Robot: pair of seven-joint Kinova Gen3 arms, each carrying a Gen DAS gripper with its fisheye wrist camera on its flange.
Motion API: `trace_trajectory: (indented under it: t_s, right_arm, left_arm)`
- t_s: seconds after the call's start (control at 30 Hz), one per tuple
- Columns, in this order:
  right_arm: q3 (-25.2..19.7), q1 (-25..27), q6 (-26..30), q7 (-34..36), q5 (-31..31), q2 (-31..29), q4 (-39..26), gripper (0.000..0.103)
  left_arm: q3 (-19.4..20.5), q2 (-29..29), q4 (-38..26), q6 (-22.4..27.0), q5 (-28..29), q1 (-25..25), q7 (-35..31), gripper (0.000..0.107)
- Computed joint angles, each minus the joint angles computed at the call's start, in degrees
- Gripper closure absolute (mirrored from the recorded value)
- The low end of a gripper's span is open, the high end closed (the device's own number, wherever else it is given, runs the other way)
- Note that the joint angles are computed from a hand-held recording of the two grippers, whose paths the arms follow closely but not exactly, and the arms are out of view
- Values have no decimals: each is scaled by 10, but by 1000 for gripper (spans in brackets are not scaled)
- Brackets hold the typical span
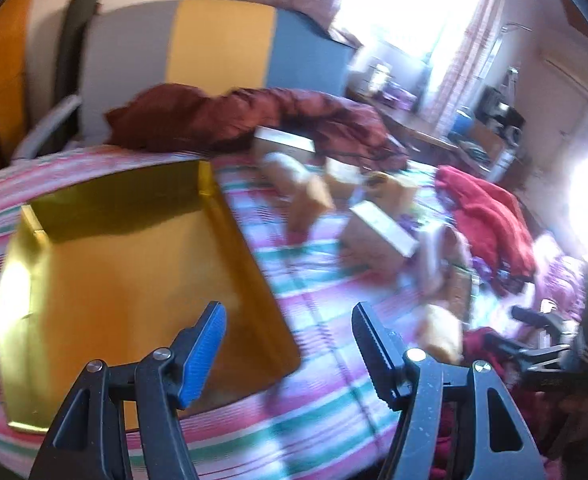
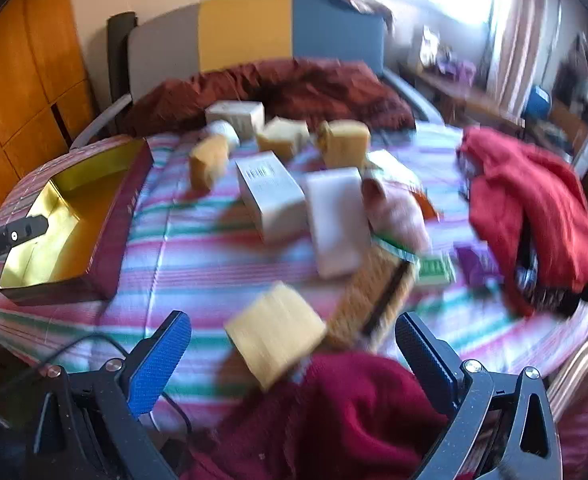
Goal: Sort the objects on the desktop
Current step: 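Grasp the yellow sponge with the right tool while the left tool approaches a white box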
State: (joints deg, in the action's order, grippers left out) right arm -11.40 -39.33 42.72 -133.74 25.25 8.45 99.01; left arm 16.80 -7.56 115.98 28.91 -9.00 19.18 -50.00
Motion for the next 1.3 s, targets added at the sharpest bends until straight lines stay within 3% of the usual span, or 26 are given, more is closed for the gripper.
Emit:
trace_trajectory:
  t_s: [0.1, 0.2, 0.33, 0.4, 0.47, 0.57, 0.63, 0.67, 0.7, 0.83, 1.0, 1.07, 1.23, 1.3]
  right_arm:
    - [-33, 54, -19, 47, -67, 2, 5, 0]
    - [-4, 19, -17, 65, -72, 12, 1, 1]
    - [-2, 8, -8, 97, -67, 40, -23, 1]
    - [3, -5, 12, 117, -53, 60, -44, 0]
    - [7, -12, 30, 141, -46, 78, -64, 1]
    - [17, -23, 59, 169, -38, 105, -91, 1]
    - [22, -26, 80, 187, -41, 122, -107, 16]
    - [22, -23, 83, 199, -50, 126, -110, 37]
    - [20, -14, 80, 212, -65, 127, -110, 37]
    - [22, 4, 33, 224, -99, 109, -84, 43]
    - [20, 35, -55, 232, -147, 86, -37, 43]
    - [21, 38, -75, 235, -153, 80, -29, 43]
    - [25, 30, -99, 237, -147, 77, -28, 42]
    - [26, 28, -102, 239, -143, 78, -28, 42]
  left_arm:
    - [-40, 28, -26, 1, 57, 39, -70, 41]
    - [-83, 52, -51, 9, 121, 78, -140, 41]
    - [-50, 79, -75, 32, 215, 25, -233, 41]
    - [-55, 90, -87, 46, 256, 18, -278, 41]
    - [-72, 104, -105, 59, 264, 32, -293, 41]
    - [-50, 126, -129, 73, 270, 12, -307, 41]
    - [-47, 144, -146, 81, 279, 9, -318, 41]
    - [-45, 154, -155, 87, 292, 4, -329, 41]
    - [-44, 165, -165, 92, 300, 2, -331, 41]
    - [-45, 216, -216, 113, 300, 8, -301, 41]
    - [-55, 283, -303, 150, 265, 28, -205, 41]
    - [-56, 311, -340, 168, 241, 36, -158, 41]
    - [-113, 369, -434, 224, 195, 98, -58, 40]
    - [-107, 394, -475, 256, 162, 104, -14, 40]
